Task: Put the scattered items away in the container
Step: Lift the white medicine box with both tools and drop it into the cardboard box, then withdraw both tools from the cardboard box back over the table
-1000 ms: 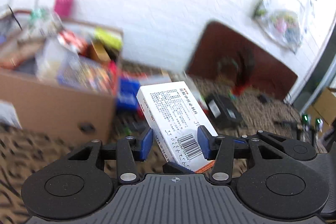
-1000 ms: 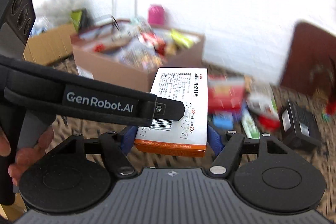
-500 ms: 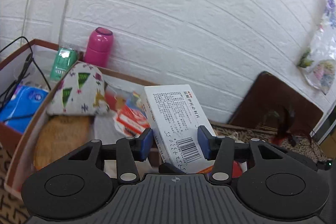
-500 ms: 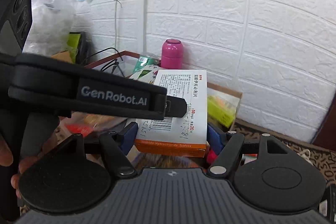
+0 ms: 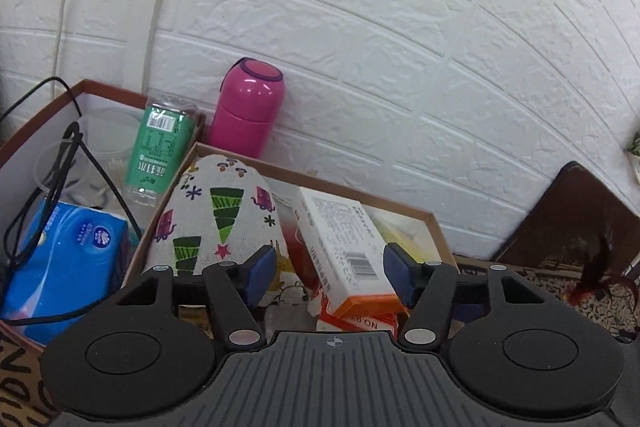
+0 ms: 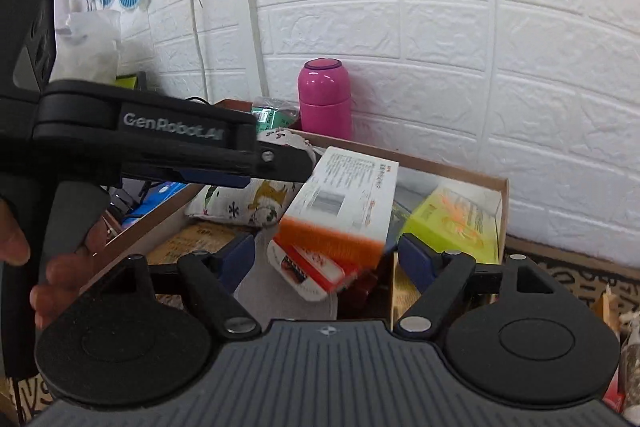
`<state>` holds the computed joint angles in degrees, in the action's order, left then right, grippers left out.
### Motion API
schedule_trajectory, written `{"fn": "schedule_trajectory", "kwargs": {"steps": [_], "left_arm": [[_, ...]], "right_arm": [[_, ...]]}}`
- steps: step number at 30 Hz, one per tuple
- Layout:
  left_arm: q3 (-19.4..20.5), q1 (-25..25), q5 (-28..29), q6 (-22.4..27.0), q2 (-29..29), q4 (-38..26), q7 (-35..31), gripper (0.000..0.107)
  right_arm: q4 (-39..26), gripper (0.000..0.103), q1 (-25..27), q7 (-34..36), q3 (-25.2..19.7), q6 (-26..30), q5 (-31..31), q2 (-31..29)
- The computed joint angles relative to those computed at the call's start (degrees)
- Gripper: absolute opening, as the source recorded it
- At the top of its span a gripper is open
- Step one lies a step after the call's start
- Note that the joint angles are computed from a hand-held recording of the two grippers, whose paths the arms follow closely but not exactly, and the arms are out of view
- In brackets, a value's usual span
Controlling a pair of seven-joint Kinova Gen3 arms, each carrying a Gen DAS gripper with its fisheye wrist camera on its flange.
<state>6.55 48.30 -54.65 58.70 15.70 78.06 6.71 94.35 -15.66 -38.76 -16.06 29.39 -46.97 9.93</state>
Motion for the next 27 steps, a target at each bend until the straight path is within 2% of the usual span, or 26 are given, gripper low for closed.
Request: {"fn": "schedule_trajectory", "kwargs": {"steps": [2, 5, 9, 12, 13, 14, 15, 17, 19, 20, 22, 27], "left_arm": [[0.5, -0.6, 1.2, -0.7, 0.5, -0.7, -2.2, 0.071], [0.1, -0.1, 1.8, -0.3, 1.9, -2.6, -4.7, 0.072], [-0.9, 0.7, 3.3, 2.0, 4.0, -5.6, -8.5, 0.082], [-2.0, 1.8, 3.7, 2.9, 4.5, -6.0, -8.3, 0.088], [-2.2, 2.0, 3.8, 2.9, 4.4, -5.9, -8.0, 0.089], [-2.3, 2.2, 4.0, 3.1, 4.4, -5.9, -7.9, 0.091], [-2.2, 2.3, 4.4, 3.5, 4.4, -6.1, -8.1, 0.091], [-2.1, 2.7, 5.2, 4.9, 4.5, -6.7, -8.4, 0.093], [-2.1, 3.5, 5.7, 6.6, 4.9, -7.8, -8.0, 0.101], [-2.0, 4.2, 5.7, 7.4, 5.1, -8.3, -7.7, 0.103], [-1.8, 5.8, 4.8, 7.7, 5.0, -8.5, -7.1, 0.103], [-2.0, 12.5, 0.8, 14.1, 7.8, -13.1, -5.7, 0.103]], "right_arm": [[-0.5, 0.077, -0.8, 0.1, 1.4, 1.7, 0.0, 0.3], [-1.8, 0.067, -2.2, -3.3, 0.9, 0.7, 4.8, 1.1], [-4.4, 0.057, -3.4, -4.6, 1.3, 2.7, 6.5, 2.9], [-3.8, 0.058, -0.1, 0.4, -3.2, 1.9, 4.4, 3.0], [-3.7, 0.061, 0.0, 1.4, -3.4, 2.0, 4.1, 2.9], [-3.4, 0.061, -0.9, 1.4, -2.7, 1.6, 4.0, 2.7], [-2.9, 0.066, -2.6, 0.4, -1.2, 0.8, 4.5, 2.3], [-1.0, 0.078, -3.4, 0.7, -0.1, -1.9, 2.6, 1.1], [0.2, 0.097, 0.0, 3.2, -2.3, -1.6, -2.0, 0.5], [0.3, 0.100, 2.5, 4.5, -3.8, 0.0, -4.4, 0.3], [0.9, 0.102, 4.7, 6.8, -4.0, 3.5, -7.5, -0.6], [7.2, 0.103, 4.1, 14.8, 0.7, 6.1, -14.6, -7.1]]}}
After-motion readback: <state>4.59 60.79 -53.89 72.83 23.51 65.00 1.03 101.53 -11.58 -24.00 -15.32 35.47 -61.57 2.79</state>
